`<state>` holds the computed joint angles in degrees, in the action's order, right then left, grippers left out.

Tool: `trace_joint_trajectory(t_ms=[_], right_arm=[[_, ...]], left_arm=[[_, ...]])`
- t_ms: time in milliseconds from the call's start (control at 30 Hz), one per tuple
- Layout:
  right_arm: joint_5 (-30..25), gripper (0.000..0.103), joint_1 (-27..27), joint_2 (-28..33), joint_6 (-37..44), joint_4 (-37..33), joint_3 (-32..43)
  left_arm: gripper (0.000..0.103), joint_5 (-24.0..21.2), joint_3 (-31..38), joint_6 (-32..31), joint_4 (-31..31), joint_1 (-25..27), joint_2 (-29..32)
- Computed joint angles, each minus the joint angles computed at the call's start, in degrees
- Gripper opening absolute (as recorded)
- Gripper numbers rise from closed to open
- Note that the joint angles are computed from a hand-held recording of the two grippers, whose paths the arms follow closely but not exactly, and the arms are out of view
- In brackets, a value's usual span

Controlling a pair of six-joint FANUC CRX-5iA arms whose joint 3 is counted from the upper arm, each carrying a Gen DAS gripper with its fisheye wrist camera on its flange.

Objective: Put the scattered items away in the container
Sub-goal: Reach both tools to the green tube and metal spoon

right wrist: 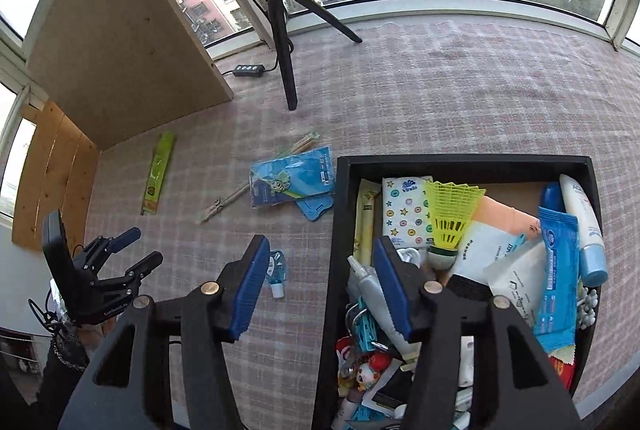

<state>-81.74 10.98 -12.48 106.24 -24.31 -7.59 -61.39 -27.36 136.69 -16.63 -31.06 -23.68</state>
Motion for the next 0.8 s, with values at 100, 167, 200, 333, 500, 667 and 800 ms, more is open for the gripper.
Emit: trace_joint_trajectory(t_ms=[100, 167, 200, 333, 500, 667, 800], right_arm=[[1.07, 0.053, 5.35, 0.71, -2.3, 0.22, -0.81], [1.83, 0.053, 8.38, 1.4, -3.73, 0.16, -0.87], [2.12, 0.053, 9.53, 1.87, -4.46, -0.19, -0.71], [3.21, 0.053, 13.63, 3.98, -7.41, -2.06, 0.48], [6.06, 0.053, 20.33, 6.9, -10.42, -3.33, 2.0], [10.04, 0.053, 28.6, 11.59, -14.65, -2.56, 4.16], [12.02, 0.053, 34.31, 16.78, -18.26, -0.57, 7.11]], left_arm=[[0.069, -1.08, -2.54, -0.62, -0.11, 5.26, -3.5], [0.069, -0.97, -4.13, -2.74, 0.58, 9.52, -5.22], [0.069, -0.74, -4.69, -3.8, 0.86, 11.49, -5.75], [0.068, -0.04, -5.69, -7.31, 0.56, 17.67, -6.14], [0.065, 2.29, -8.02, -13.48, 3.65, 26.68, -6.64], [0.06, 6.29, -10.19, -23.12, 9.66, 33.66, -4.67], [0.059, 8.41, -10.06, -26.33, 9.97, 34.34, -1.53]])
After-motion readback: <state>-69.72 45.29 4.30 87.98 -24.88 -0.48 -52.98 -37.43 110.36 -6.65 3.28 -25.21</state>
